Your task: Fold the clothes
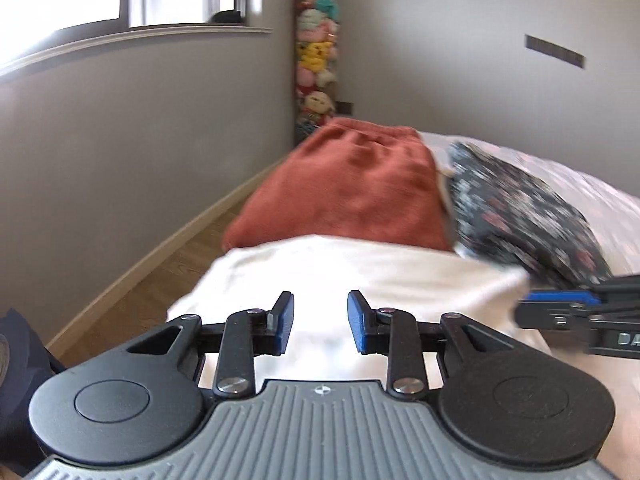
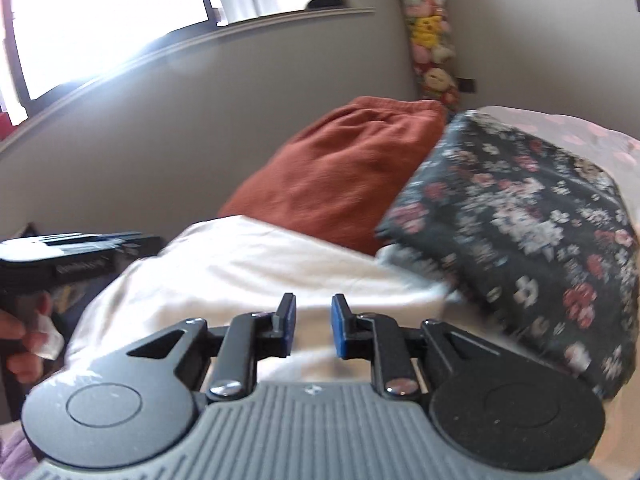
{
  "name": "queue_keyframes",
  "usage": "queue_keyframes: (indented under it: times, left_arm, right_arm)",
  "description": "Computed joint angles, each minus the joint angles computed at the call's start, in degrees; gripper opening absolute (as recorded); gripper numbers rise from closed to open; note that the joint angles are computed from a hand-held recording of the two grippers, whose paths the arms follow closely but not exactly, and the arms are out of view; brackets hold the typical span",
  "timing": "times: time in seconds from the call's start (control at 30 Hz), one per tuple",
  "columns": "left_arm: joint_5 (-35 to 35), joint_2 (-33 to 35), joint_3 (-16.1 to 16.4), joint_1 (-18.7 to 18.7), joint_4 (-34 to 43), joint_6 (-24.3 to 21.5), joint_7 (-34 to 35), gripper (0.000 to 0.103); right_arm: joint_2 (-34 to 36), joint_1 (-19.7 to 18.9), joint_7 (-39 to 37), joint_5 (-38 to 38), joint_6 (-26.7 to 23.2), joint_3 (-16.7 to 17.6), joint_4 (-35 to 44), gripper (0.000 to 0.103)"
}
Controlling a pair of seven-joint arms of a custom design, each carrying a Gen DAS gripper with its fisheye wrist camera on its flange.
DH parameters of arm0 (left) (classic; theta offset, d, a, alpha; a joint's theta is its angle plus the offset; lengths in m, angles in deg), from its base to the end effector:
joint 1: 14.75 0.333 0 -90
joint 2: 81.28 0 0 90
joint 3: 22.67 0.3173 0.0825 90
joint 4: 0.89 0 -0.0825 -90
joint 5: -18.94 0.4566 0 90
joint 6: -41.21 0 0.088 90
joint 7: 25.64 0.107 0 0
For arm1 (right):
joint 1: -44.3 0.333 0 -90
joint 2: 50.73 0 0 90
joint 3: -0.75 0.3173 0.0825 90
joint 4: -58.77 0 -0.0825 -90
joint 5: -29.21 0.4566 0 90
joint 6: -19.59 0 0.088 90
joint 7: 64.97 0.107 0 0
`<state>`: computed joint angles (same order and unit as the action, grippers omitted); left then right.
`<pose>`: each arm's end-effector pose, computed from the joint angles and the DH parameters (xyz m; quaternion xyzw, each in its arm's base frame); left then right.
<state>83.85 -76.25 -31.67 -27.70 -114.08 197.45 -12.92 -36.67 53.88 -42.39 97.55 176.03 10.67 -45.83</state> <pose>0.6153 -0.2824 0.4507 -0.6472 0.6123 -0.3059 0.3357 0.6934 0.2002 0.4235 -0.7615 0.4419 -0.1021 0.4630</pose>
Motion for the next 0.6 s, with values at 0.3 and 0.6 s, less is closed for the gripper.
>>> queue_keyframes:
  times: [0.3, 0.6]
  left_arm:
    - [-6.93, -4.73, -3.6, -1.82, -7.81, -3.87, -0.83, 0.028]
    - [-3.73, -2.89, -3.96, -3.04, -7.25, -7.71, -2.75, 0.028]
  right_arm:
    - [-10.69, 4.61, 0.9, 1.26, 1.39, -2.23, -14.8, 0.034]
    - [-7.06, 5.91, 7.35, -1.96, 5.54, -2.24, -14.62, 0.034]
